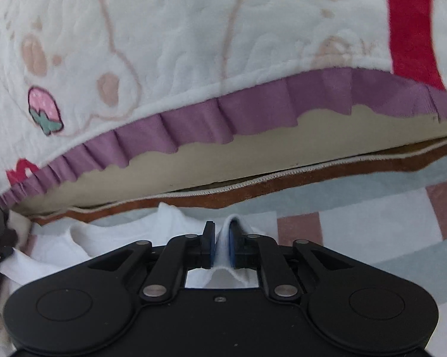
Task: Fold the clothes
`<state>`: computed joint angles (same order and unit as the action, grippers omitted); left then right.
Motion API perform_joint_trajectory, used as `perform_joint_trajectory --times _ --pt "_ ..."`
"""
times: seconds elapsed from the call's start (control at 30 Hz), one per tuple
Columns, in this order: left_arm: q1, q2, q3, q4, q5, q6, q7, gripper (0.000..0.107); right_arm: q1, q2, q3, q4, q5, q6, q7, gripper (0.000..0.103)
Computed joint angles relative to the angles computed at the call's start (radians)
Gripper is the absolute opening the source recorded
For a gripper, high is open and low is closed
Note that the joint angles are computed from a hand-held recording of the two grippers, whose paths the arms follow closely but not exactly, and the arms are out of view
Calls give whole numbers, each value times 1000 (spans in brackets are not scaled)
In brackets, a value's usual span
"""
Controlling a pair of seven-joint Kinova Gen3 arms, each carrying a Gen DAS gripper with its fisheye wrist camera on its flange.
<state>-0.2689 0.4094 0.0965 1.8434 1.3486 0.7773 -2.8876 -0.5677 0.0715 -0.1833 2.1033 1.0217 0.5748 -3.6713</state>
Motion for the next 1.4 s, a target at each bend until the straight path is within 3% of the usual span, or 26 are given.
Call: perform_joint_trajectory --times 0.07,0.17,0.27,0.33,0.4,0.47,0.57,0.7,0.83,0.93,1.0,1.1,1.17,1.3,1.4 --pt "-25 -17 15 32 15 -9 -70 17 20 -6 -34 8 -16 47 -13 29" --pt "-100 -60 95 81 -1 -67 -192 26 -59 -11 -2 18 -22 169 21 36" --pt "-77 -87 26 116 45 -36 -310 28 -63 -27 -51 40 0 221 43 37" --pt "-44 -94 -54 124 56 36 -333 28 -68 -41 -75 57 24 199 80 37" --pt "-54 -103 -77 140 63 75 -329 30 -83 -41 -94 61 46 166 129 37" --pt "-16 -119 -138 173 84 71 -341 31 -94 -35 -103 59 59 111 156 39" --pt "52 -156 -220 221 89 59 -448 31 -118 2 -108 26 45 72 213 40" --pt "86 -205 -234 240 -5 90 -567 31 -146 71 -83 -32 -12 45 330 43" --pt "152 -184 -239 190 -86 98 -462 35 -172 133 -32 -86 -92 7 485 43" --pt "201 -148 -207 128 -200 50 -350 35 -140 189 -46 -154 -137 13 607 43" --pt "257 -132 -195 103 -271 -9 -290 35 -158 233 -13 -213 -160 39 665 44" --pt "233 -123 -86 107 -286 -106 -285 37 -220 284 66 -282 -142 90 642 43" --pt "240 -110 -43 105 -254 -187 -300 43 -251 295 113 -306 -122 123 608 39" --pt "395 -73 -141 49 -192 -350 -251 43 -271 295 164 -327 -75 188 522 38" --pt "411 -67 -137 29 -134 -462 -211 43 -274 261 171 -289 -14 246 428 38"
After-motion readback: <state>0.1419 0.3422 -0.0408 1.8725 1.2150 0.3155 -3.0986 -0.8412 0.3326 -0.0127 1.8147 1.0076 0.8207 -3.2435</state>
